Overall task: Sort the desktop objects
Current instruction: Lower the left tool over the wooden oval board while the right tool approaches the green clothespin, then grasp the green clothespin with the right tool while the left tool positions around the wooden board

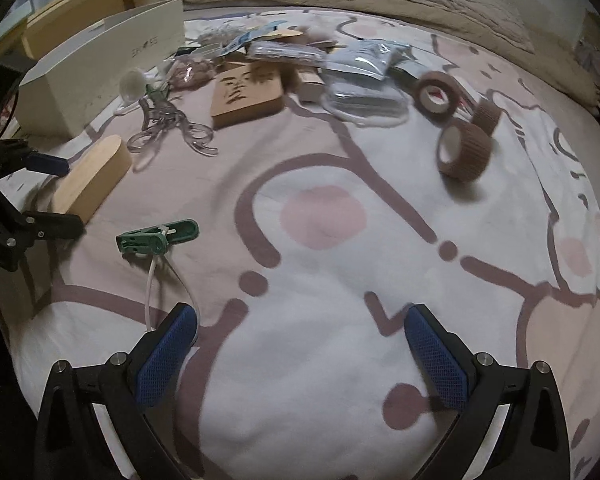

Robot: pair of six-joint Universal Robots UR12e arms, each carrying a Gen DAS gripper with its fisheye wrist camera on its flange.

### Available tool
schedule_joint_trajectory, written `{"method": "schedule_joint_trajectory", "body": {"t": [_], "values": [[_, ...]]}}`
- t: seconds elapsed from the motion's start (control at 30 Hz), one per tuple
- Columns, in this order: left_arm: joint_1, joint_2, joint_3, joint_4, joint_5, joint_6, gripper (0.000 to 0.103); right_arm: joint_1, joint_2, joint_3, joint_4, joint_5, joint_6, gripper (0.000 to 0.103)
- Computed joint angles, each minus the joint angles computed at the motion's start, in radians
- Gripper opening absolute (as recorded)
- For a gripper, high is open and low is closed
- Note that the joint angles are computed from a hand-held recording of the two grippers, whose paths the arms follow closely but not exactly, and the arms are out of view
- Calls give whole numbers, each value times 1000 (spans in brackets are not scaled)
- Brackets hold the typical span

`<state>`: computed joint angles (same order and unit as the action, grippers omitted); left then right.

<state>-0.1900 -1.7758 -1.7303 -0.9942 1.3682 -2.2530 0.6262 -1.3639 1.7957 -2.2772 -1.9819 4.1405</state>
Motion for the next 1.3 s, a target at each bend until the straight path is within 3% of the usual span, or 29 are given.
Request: {"method": "schedule_joint_trajectory", "body": {"t": [0.3,0.5,0.73,0.93,1.3], "values": [[35,1,-6,22,6,-63,103,3,-6,34,-44,-45,-4,103],[53,-17,16,23,26,-165,103,24,0,41,-67,-102,21,103],[57,-34,22,93,75,-272,103,35,4,53,-105,-141,22,103],[67,-39,34,66,77,-339,103,36,5,67,-147,-157,13,103],[80,-1,15,-47,-62,-231,103,45,15,83,-201,-205,4,103]]}}
